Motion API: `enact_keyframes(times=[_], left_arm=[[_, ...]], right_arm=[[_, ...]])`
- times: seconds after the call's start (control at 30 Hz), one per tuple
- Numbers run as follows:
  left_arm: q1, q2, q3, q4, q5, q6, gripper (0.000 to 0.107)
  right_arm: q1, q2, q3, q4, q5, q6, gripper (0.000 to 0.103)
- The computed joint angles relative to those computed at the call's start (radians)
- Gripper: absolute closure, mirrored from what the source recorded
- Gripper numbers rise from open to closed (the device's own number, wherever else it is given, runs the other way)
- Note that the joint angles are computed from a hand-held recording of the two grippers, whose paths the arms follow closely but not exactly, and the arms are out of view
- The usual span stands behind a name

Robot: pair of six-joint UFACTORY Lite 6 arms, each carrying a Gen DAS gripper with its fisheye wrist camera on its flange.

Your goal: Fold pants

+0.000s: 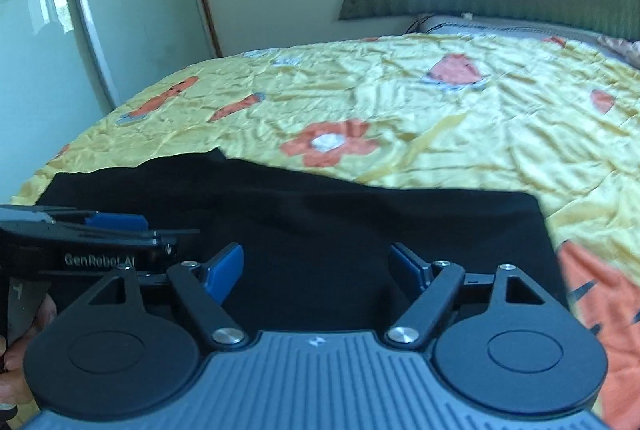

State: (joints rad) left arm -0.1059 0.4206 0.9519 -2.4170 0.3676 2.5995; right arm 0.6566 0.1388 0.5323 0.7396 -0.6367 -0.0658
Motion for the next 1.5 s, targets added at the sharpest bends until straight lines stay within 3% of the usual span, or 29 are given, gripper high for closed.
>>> enact_keyframes(times=[0.07,0.13,0.43,0.6,0.8,1.03,1.17,1.33,1.5], left_arm=[[0.033,0.0,-0.002,-0.054,0.0,0.05,0.018],[0.067,0.013,0.012,-0.081,-0.011,0.071,0.014],[0.158,0.092,0.086,-0.142,-0.02,0.162,0.004],[0.121,0.1,0.036,-0.396,0.047,0.455,0.004],[0.139,0.113,0.056,-0.294,0.041,0.355,0.004],[0.151,0.094,0.049,-0.227,0.025,0.297,0.004],[0.16,0.077,0.023,-0.307,0.04,0.385,0.005],[0.204,0.068,0.038,-0.136,0.028,0.233,0.005],[0.215,0.03,0.017,-0.161,0.009,0.255,0.005]], right_arm=[[0.019,0.031,0.029,-0.019,0.002,0.023,0.021],[0.046,0.076,0.075,0.018,0.007,-0.013,0.011],[0.14,0.235,0.188,0.233,-0.087,-0.176,0.0],[0.156,0.251,0.194,0.25,-0.101,-0.181,0.0],[0.185,0.167,0.187,0.284,-0.069,-0.235,0.0],[0.354,0.209,0.328,0.475,-0.187,-0.613,0.0],[0.411,0.3,0.455,0.566,-0.229,-0.78,0.0],[0.425,0.323,0.479,0.547,-0.236,-0.775,0.0],[0.454,0.359,0.518,0.596,-0.286,-0.813,0.0]])
